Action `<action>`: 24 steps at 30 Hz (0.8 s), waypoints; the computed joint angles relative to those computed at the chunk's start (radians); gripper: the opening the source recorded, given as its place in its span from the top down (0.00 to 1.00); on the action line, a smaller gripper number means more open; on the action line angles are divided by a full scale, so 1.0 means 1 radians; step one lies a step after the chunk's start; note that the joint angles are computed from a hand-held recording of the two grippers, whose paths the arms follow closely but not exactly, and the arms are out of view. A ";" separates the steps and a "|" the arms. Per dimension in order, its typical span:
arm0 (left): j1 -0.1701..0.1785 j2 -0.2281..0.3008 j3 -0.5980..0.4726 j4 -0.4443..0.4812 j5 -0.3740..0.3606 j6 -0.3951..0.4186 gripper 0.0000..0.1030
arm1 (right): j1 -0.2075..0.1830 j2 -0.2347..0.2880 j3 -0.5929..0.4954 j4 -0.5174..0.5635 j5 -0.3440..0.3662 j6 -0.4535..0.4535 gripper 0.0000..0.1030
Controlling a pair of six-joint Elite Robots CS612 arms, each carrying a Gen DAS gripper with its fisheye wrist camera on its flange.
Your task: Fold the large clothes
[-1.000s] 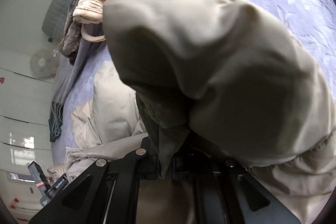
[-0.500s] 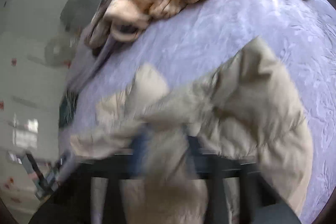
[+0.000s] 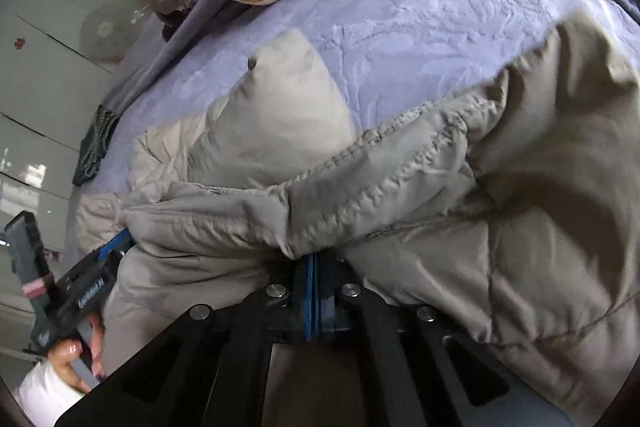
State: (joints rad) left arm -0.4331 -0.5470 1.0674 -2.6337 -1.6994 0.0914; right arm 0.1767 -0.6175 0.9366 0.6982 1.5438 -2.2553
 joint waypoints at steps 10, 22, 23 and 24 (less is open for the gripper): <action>0.040 0.112 -0.165 0.073 0.123 -0.088 0.69 | -0.029 -0.043 0.125 0.053 0.213 0.091 1.00; 0.015 0.078 -0.108 0.040 0.241 -0.040 0.68 | -0.012 -0.016 0.064 0.124 0.277 0.113 0.97; 0.016 0.066 -0.095 0.040 0.243 -0.035 0.69 | -0.006 -0.024 0.068 0.128 0.294 0.122 0.96; 0.017 0.054 -0.082 0.040 0.238 -0.029 0.69 | 0.001 -0.037 0.078 0.123 0.310 0.126 0.96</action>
